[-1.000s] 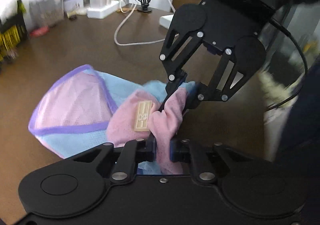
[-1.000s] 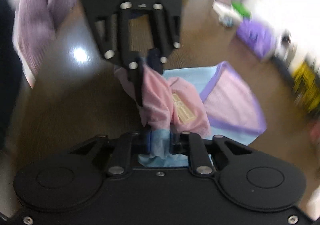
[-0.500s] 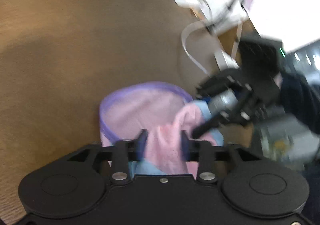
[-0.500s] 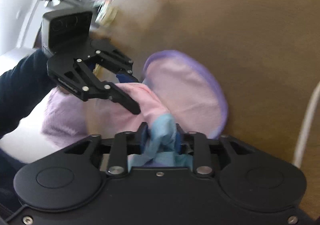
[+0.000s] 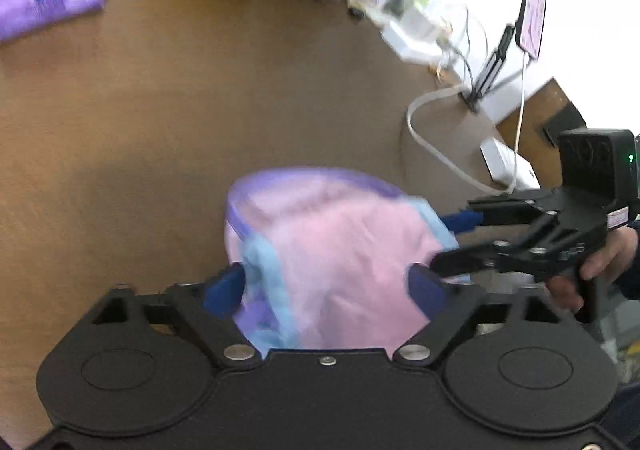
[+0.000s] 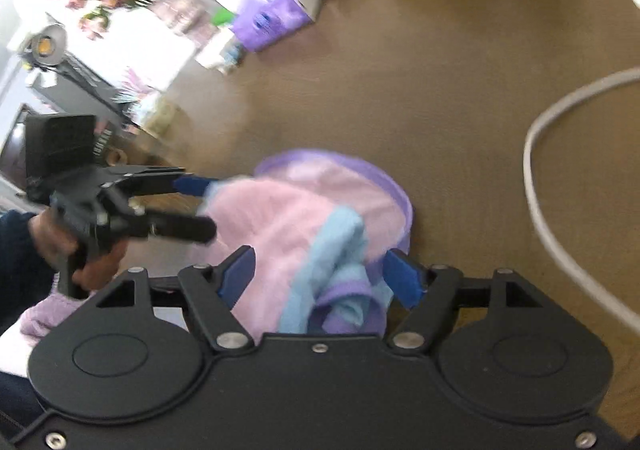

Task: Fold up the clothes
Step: 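Fold the grasped end over the bundle with both grippers and release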

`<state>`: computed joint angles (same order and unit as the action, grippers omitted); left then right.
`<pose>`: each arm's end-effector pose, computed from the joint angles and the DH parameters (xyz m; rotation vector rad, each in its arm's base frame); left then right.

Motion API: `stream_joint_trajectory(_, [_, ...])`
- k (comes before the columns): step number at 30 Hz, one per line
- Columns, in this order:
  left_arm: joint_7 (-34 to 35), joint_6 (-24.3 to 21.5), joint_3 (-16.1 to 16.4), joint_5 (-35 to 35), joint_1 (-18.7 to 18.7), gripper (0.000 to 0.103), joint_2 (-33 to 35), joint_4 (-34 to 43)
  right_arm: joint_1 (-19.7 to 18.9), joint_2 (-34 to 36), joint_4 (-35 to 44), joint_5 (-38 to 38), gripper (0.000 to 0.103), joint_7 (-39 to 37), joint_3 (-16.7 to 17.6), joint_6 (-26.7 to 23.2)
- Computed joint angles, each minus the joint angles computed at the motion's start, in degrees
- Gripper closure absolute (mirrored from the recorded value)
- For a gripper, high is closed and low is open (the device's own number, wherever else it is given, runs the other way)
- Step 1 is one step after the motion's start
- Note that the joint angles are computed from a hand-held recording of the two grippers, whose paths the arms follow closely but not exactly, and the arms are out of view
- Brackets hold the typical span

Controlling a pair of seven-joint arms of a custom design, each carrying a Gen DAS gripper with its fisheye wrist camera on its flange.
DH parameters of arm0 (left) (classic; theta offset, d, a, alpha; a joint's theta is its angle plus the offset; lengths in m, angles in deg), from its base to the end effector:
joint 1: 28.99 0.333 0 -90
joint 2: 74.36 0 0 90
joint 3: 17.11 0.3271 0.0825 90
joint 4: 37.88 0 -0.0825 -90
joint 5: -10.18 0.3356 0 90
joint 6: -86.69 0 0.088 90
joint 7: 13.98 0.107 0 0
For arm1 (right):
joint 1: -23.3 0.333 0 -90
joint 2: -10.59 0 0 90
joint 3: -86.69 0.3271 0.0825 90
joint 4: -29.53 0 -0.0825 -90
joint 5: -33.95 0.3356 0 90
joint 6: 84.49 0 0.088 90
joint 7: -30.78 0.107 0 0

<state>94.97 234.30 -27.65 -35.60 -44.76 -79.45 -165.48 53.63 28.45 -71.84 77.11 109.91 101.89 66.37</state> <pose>0.4554 -0.2140 0.4909 1.7981 -2.1977 0.9884 0.4731 0.4295 0.4810 -1.9704 1.3349 0.3765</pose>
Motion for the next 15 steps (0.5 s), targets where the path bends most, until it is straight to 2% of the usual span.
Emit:
stream_joint_trajectory(1, [-0.3, -0.3, 0.0, -0.4, 0.0, 0.073, 0.2, -0.1, 0.1, -0.4, -1.1, 0.7, 0.058, -0.7, 0.4, 1.0])
stream_joint_trajectory(3, [0.6, -3.0, 0.7, -4.0, 0.2, 0.084, 0.7, 0.8, 0.3, -0.8, -2.3, 2.1, 0.07, -1.6, 0.9, 1.9])
stream_joint_trajectory(4, [0.9, -5.0, 1.1, -5.9, 0.7, 0.086, 0.9, 1.6, 0.3, -0.8, -2.3, 2.5, 0.079, -1.7, 1.0, 1.7])
stream_joint_trajectory(5, [1.2, -6.6, 1.4, -7.3, 1.2, 0.087, 1.2, 2.6, -0.8, -1.2, -2.8, 6.3, 0.083, -3.4, 2.1, 1.7])
stream_joint_trajectory(8, [1.9, -8.7, 1.4, -10.0, 2.7, 0.089, 2.8, 5.5, -2.7, -2.3, -3.8, 16.5, 0.084, -7.4, 3.1, 2.4])
stream_joint_trajectory(9, [2.0, -9.2, 1.3, -10.1, 3.2, 0.089, 4.1, 7.2, -2.6, -2.1, -3.6, 17.9, 0.084, -7.6, 2.7, 2.7])
stream_joint_trajectory(11, [-0.9, -8.8, 0.4, -5.3, 3.9, 0.088, 6.5, 9.5, -2.6, -1.4, -3.1, 20.0, 0.083, -7.4, 2.0, 3.4])
stream_joint_trajectory(12, [-3.1, -8.7, 0.0, -2.5, 4.2, 0.088, 7.7, 10.4, -2.4, -0.7, -2.6, 18.7, 0.079, -6.0, 1.8, 3.8])
stream_joint_trajectory(13, [-5.3, -8.7, -0.3, 0.3, 4.5, 0.083, 8.8, 11.4, -0.2, 0.0, -1.9, 13.4, 0.073, -1.9, -0.3, 4.8])
stream_joint_trajectory(14, [-8.1, -6.4, -0.7, 3.5, 4.5, 0.079, 9.6, 11.3, 1.6, 0.7, -1.3, 7.0, 0.067, 3.0, -2.2, 5.7])
stream_joint_trajectory(15, [-9.6, -3.2, -1.2, 4.7, 4.6, 0.074, 9.3, 10.1, 3.0, 1.1, -0.8, 1.1, 0.052, 6.9, -3.7, 6.0])
